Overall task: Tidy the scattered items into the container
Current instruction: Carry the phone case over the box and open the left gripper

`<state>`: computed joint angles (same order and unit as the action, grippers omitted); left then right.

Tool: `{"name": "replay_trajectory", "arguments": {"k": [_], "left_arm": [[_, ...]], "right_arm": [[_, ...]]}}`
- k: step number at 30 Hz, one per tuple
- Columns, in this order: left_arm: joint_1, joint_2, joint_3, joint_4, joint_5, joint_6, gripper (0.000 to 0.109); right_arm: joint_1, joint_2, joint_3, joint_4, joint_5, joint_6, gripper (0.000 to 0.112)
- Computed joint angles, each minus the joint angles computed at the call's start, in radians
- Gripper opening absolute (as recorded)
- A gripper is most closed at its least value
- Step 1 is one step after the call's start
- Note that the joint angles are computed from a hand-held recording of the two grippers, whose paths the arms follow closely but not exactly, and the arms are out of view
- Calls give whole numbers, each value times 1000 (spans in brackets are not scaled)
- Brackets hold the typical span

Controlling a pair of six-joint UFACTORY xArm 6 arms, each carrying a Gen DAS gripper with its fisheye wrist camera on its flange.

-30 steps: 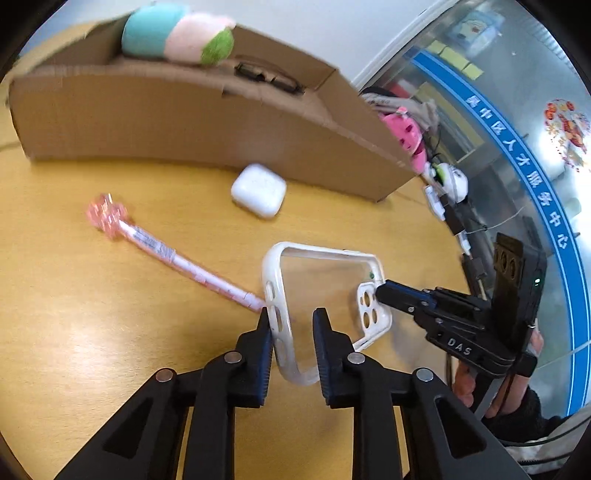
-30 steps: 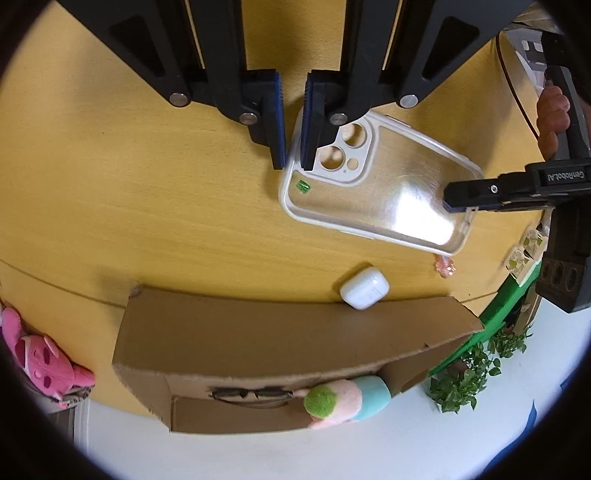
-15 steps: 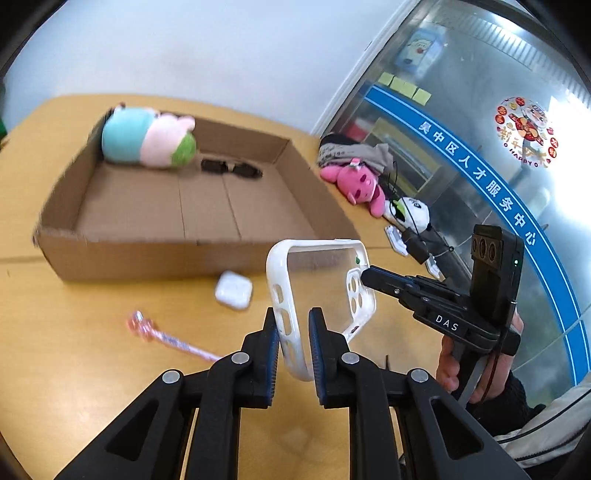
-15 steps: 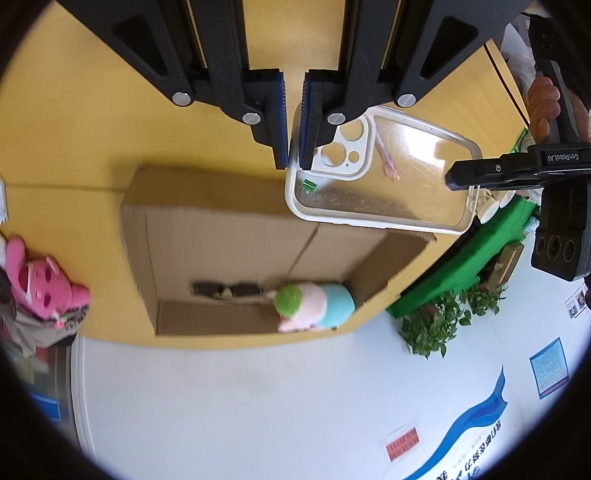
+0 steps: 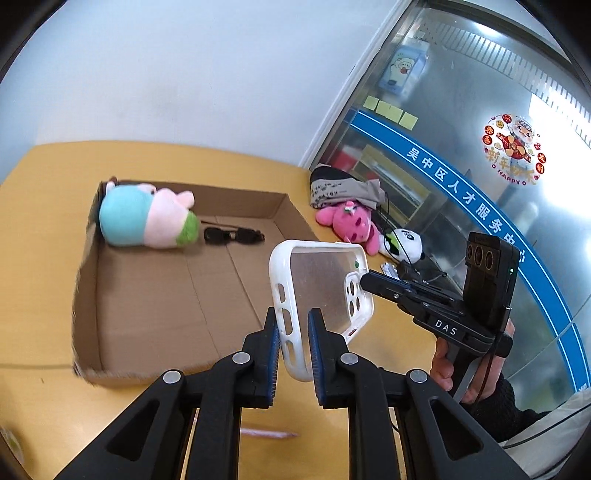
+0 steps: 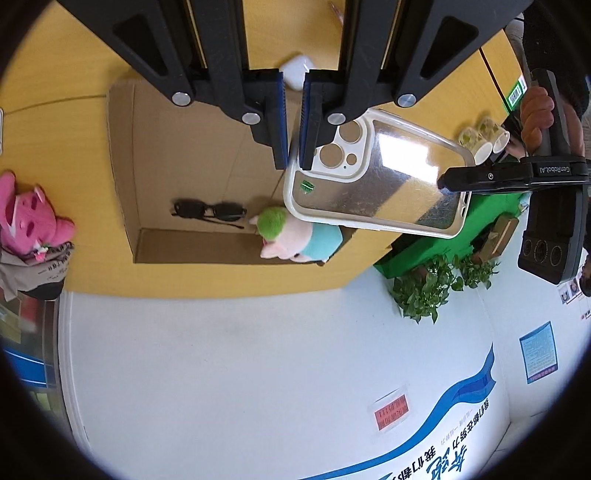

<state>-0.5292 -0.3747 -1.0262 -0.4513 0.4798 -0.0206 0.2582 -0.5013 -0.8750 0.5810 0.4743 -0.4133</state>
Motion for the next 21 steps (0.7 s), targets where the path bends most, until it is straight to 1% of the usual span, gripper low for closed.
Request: {"name": "replay_trajectory", "arguments": {"k": [8, 18, 21], "left_arm": [[77, 107, -125, -58, 54, 88, 15], [177, 305, -316, -33, 183, 98, 15], [200, 354, -358, -39, 220, 99, 15]], "right_arm": [[-11, 181, -174, 50, 36, -46, 6], [-16, 441, -387, 64, 96, -31, 6], [-21, 517, -449, 71, 132, -20, 6]]}}
